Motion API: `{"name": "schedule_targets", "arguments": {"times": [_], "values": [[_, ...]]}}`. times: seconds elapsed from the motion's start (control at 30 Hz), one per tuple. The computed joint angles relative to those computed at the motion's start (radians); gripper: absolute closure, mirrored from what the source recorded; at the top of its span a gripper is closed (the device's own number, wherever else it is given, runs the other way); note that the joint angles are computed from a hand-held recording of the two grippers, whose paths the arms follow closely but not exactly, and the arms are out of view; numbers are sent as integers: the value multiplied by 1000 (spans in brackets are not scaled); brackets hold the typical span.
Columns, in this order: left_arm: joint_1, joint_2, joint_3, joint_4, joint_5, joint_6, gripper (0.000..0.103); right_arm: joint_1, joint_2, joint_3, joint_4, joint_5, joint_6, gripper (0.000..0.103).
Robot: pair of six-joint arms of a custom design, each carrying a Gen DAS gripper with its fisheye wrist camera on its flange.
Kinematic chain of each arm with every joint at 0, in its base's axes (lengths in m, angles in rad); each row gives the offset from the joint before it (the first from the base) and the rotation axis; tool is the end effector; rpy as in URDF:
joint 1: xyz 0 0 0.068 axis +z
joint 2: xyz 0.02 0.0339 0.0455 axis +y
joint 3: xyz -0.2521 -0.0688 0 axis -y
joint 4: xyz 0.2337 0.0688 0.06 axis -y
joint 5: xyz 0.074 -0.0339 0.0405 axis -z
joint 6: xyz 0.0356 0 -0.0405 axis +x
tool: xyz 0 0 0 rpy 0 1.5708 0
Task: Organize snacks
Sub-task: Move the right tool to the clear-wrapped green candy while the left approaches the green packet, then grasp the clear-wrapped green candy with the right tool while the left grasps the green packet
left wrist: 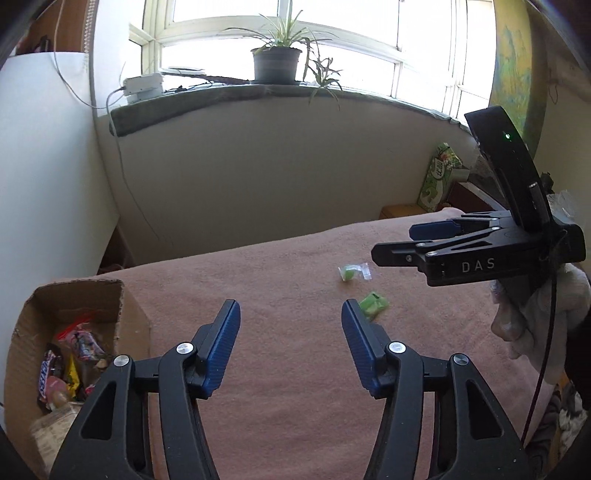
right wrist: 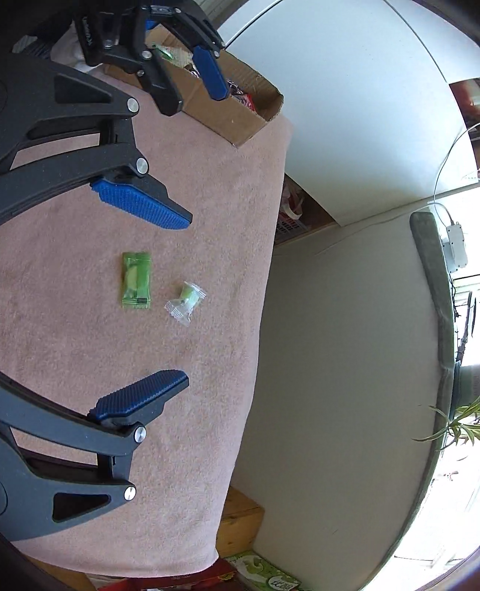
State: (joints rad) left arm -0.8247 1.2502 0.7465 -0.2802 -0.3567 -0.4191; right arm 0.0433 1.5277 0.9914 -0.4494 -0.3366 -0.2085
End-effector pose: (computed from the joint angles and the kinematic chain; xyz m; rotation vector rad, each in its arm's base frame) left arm 0.1790 -0.1753 0.2167 0.2943 2.2847 -0.2189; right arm 0.2993 0.0247 0.2078 -0.4426 2.4741 0.3626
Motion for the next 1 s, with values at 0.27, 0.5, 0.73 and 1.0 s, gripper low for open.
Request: {"name": "schedule_targets", "arguments": {"times": [0.27, 0.5, 0.73, 1.0], "values": [[-7, 283, 127, 80, 112, 47, 59, 22, 224, 159, -55, -1, -37, 40], [29, 386, 200, 98, 182, 102, 59, 10, 313, 202, -64, -38, -53, 47], [47, 465, 266, 87, 242, 141, 59, 23, 345, 222, -60, -37, -74, 48], [7, 546, 381, 21, 198, 207, 67, -9, 335, 225, -99, -31, -124, 71]]}}
